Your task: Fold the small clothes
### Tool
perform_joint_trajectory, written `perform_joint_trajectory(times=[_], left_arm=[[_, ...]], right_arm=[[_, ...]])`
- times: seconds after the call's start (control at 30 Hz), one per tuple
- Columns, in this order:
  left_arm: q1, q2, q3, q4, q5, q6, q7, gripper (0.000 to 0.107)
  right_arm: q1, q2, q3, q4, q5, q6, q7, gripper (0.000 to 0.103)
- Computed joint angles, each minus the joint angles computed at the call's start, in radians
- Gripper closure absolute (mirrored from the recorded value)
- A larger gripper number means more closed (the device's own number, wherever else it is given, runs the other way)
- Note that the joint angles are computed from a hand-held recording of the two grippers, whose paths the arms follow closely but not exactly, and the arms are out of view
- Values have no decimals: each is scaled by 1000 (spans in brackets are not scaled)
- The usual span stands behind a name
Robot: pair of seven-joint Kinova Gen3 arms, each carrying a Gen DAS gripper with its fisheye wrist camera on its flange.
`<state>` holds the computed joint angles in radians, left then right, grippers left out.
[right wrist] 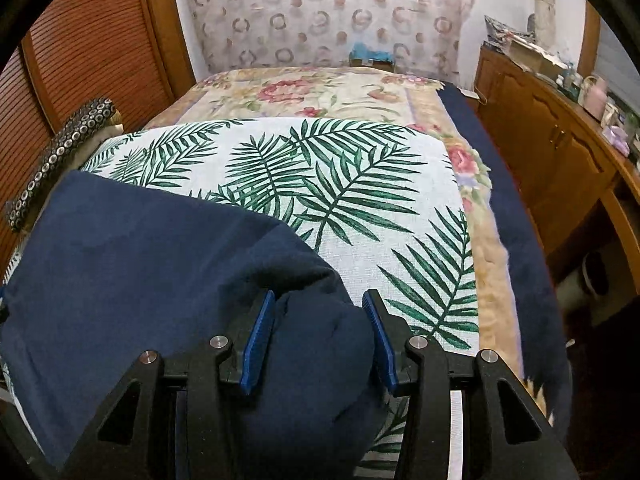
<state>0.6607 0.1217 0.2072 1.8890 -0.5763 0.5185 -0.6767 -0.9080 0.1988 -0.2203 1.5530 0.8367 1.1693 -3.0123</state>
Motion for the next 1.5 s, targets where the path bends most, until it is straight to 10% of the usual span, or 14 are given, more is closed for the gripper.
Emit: perform_joint_trajectory(times=[0.17,0.37,0.53,0.83,1.5], left_arm=[[3,0,-1,3,-9,-4,5,29],[6,1,1,2,-11,4,1,29],[6,0,1,5,-14,1,4,29],[7,-1,1,7,-16,1,7,29],[4,-4,5,10,-10,6,-1,29]], right_arm=[[66,-31,-76,2,9,-15,50,90],[-81,-78,8,33,176,166,-153,93],[0,-46,-43,8,143,175,-136,93],[-49,-49,-70,-34,166,256,-111,42],[-194,33,-69,-13,70,123,-22,40]])
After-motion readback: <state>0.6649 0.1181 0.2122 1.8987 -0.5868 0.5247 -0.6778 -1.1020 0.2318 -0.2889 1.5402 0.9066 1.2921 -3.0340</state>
